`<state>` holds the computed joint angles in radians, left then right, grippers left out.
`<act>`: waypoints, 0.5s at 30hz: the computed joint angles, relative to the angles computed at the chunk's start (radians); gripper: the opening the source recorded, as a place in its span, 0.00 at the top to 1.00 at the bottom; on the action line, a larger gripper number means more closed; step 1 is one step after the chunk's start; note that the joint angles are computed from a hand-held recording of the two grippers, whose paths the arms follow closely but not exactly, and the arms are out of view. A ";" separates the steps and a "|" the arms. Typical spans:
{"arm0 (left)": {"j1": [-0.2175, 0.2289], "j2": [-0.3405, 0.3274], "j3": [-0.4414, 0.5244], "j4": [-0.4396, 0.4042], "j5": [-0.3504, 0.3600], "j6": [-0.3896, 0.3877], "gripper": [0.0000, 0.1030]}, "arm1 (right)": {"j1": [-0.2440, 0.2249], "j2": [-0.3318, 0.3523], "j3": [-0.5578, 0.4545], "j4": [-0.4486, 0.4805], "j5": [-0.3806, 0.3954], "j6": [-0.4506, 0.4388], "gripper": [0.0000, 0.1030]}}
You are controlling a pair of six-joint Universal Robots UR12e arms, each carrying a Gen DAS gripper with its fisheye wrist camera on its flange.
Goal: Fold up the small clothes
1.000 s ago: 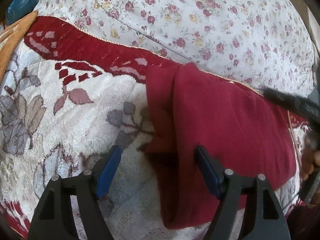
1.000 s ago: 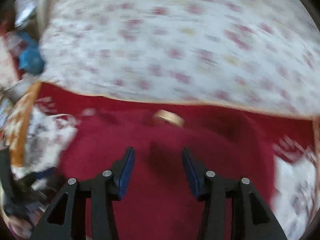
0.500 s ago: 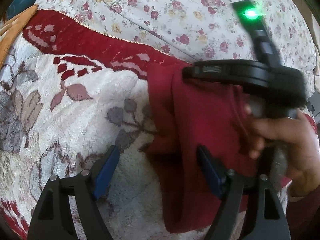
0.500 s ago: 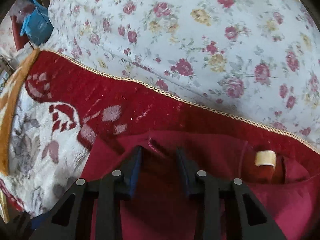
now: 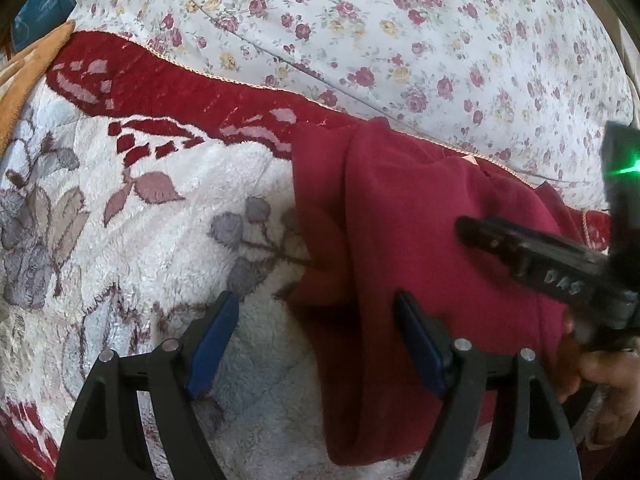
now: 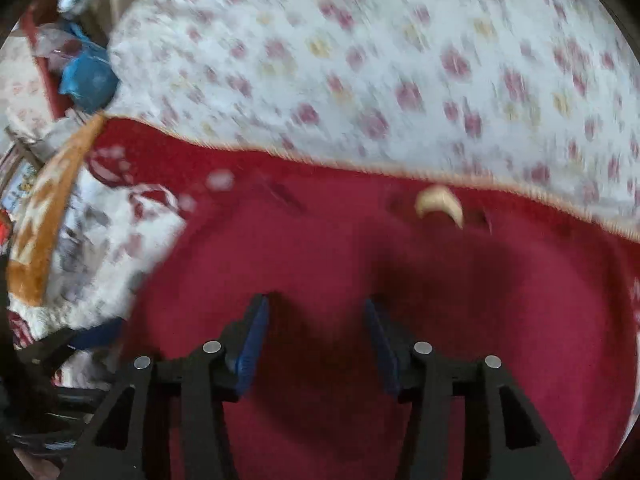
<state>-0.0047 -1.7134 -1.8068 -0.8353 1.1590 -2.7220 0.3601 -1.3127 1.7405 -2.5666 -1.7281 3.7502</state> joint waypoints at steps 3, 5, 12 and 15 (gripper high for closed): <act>0.001 0.002 -0.005 0.010 0.002 -0.001 0.23 | 0.006 -0.004 -0.022 0.049 -0.006 -0.008 0.47; 0.003 0.003 -0.006 0.008 0.000 0.002 0.23 | 0.007 -0.012 -0.017 0.024 0.011 -0.006 0.47; 0.007 0.007 -0.006 -0.002 -0.004 0.010 0.23 | 0.017 0.007 -0.056 0.062 0.000 -0.003 0.45; 0.009 0.009 -0.006 -0.009 -0.008 0.017 0.23 | 0.022 0.033 -0.101 0.068 0.008 -0.038 0.45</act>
